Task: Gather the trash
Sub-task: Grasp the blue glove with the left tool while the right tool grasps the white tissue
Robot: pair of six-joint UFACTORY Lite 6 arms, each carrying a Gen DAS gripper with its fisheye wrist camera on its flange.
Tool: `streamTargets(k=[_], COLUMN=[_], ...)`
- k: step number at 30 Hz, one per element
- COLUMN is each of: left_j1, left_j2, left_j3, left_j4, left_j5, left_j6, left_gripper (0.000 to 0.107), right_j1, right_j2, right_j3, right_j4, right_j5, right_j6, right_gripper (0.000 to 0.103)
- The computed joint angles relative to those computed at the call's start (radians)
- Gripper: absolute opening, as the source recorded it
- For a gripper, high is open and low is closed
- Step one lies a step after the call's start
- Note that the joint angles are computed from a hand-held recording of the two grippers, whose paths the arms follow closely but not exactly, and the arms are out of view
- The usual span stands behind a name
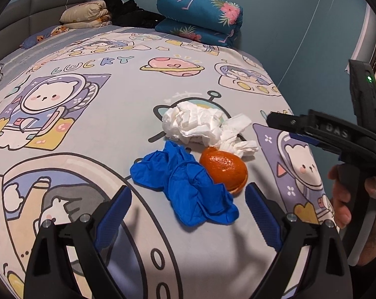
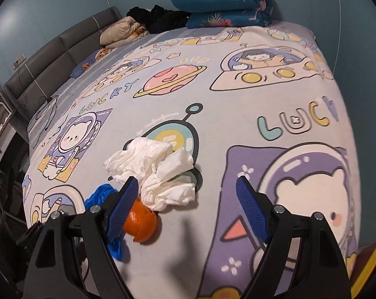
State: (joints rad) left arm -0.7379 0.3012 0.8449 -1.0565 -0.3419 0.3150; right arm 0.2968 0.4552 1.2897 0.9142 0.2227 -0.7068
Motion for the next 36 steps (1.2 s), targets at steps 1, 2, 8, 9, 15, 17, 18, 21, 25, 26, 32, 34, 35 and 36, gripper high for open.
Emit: streamTargets(k=[1,2,8,9,15,17,18,21,25,26,32,34,35,36], left_j1=[0.005,0.008,0.024,0.028,0.060,0.061,0.063,0.058,0.047,0.046,0.036,0.033,0.035,0.038], left_j2=[0.008,0.014,0.043,0.045,0.078,0.091,0.096,0.102,0.120,0.124,0.139,0.130,0.124,0.116], left_j3=[0.005,0.009,0.030,0.031,0.049,0.058,0.063,0.069,0.089,0.093,0.110,0.102,0.095,0.087], left_j4=[0.014,0.022,0.029,0.040,0.117,0.113,0.117,0.130,0.104,0.104,0.085,0.092,0.120,0.154], left_j5=[0.004,0.005,0.009,0.011,0.036,0.039,0.044,0.051,0.065,0.070,0.078,0.071,0.072,0.072], left_j6=[-0.009,-0.013,-0.001,-0.010,-0.079,-0.071,-0.071,-0.071,-0.024,-0.021,0.011,0.005,-0.024,-0.061], left_gripper=[0.089,0.089,0.089,0.089,0.086,0.081,0.079,0.071,0.055,0.050,0.027,0.023,0.021,0.019], right_j1=[0.002,0.005,0.014,0.015,0.017,0.016,0.017,0.021,0.027,0.029,0.051,0.060,0.064,0.065], right_j2=[0.024,0.045,0.152,0.164,0.238,0.257,0.263,0.282,0.305,0.306,0.299,0.291,0.286,0.279], right_j3=[0.024,0.045,0.159,0.172,0.243,0.259,0.265,0.277,0.295,0.296,0.294,0.287,0.281,0.274], right_j4=[-0.007,-0.013,-0.045,-0.056,-0.077,-0.080,-0.087,-0.099,-0.133,-0.131,-0.138,-0.147,-0.154,-0.154], right_j5=[0.006,0.010,0.041,0.042,0.057,0.064,0.066,0.071,0.080,0.079,0.076,0.070,0.061,0.057], right_j6=[0.009,0.020,0.064,0.074,0.097,0.101,0.106,0.115,0.142,0.140,0.120,0.116,0.120,0.118], right_gripper=[0.077,0.077,0.077,0.077,0.076,0.074,0.071,0.066,0.056,0.052,0.028,0.023,0.022,0.018])
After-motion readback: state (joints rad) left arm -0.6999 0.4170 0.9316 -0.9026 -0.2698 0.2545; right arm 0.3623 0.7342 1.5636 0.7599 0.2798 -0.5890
